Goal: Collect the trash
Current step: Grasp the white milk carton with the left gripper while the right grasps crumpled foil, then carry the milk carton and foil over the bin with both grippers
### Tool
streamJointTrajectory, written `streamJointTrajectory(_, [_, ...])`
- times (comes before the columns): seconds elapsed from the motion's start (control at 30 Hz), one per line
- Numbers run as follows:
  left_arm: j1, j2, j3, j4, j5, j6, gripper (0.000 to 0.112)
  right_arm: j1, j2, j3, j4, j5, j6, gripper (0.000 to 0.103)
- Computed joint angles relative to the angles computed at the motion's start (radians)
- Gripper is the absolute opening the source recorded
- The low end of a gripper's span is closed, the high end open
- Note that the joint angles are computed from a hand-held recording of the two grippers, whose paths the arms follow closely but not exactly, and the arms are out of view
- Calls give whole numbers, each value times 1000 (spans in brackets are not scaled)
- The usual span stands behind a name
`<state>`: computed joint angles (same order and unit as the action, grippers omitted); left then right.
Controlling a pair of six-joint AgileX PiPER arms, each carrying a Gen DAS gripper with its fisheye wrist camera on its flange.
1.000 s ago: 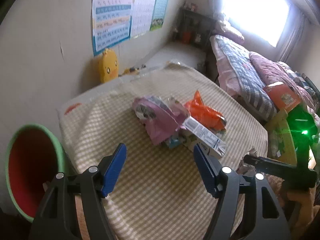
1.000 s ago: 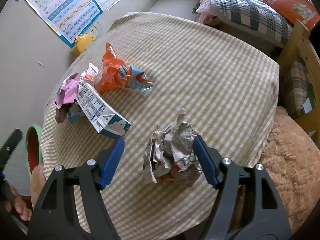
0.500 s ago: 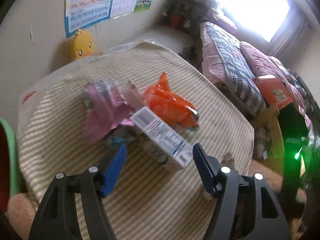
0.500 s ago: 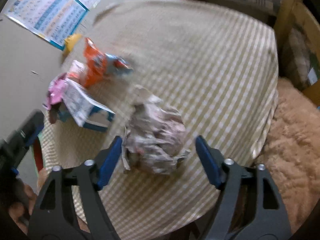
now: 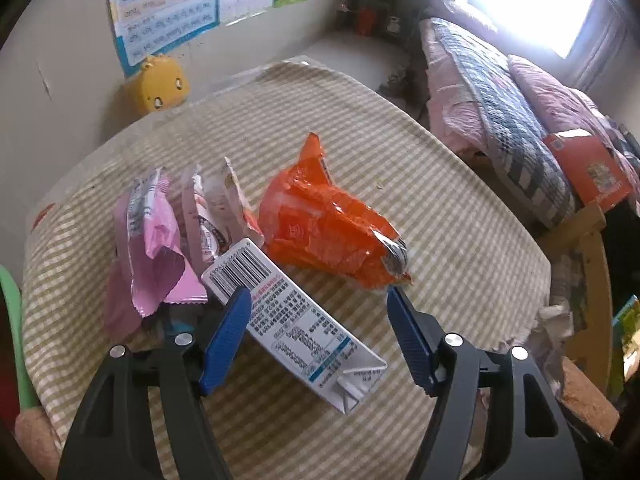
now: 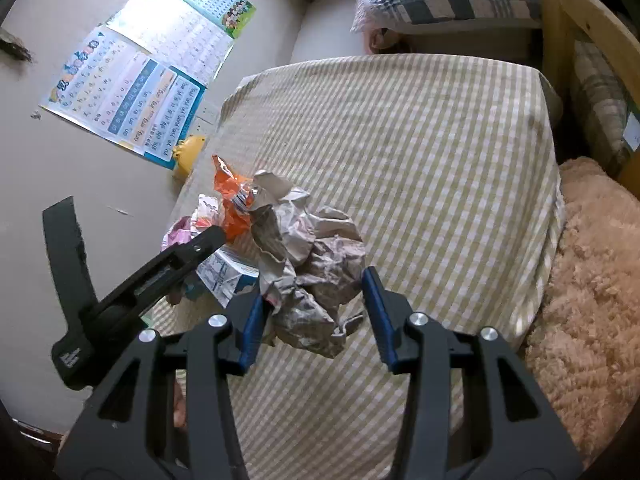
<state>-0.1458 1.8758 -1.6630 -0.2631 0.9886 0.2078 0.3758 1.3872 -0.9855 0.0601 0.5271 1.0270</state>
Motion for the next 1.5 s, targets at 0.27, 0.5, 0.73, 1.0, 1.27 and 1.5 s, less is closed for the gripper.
streamJointTrajectory(0.27, [-3,-28,53,51,-56,-88,66,-9,15,-8,66,-24,-76,46])
streamJointTrajectory(0.5, [74,-89,88,-64,-81,-50,66,-32,14,14,143,-49,-146,46])
streamJointTrajectory(0.73, [39,54,-17,-9,18,-169,66,-20,23,-4,110,-37,-130,47])
streamJointTrajectory(1.0, [48,16,69,-67,-20,-83,41,-11,69,-47,84,-19,-127,47])
streamJointTrajectory(1.27, [199,-198,237,-269,26,329,38,37,72,-70,-45,-14,-32,47])
streamJointTrajectory(1.5, [361,-323,253,-338,14,527,38,149,78,-135,-338,64,182,47])
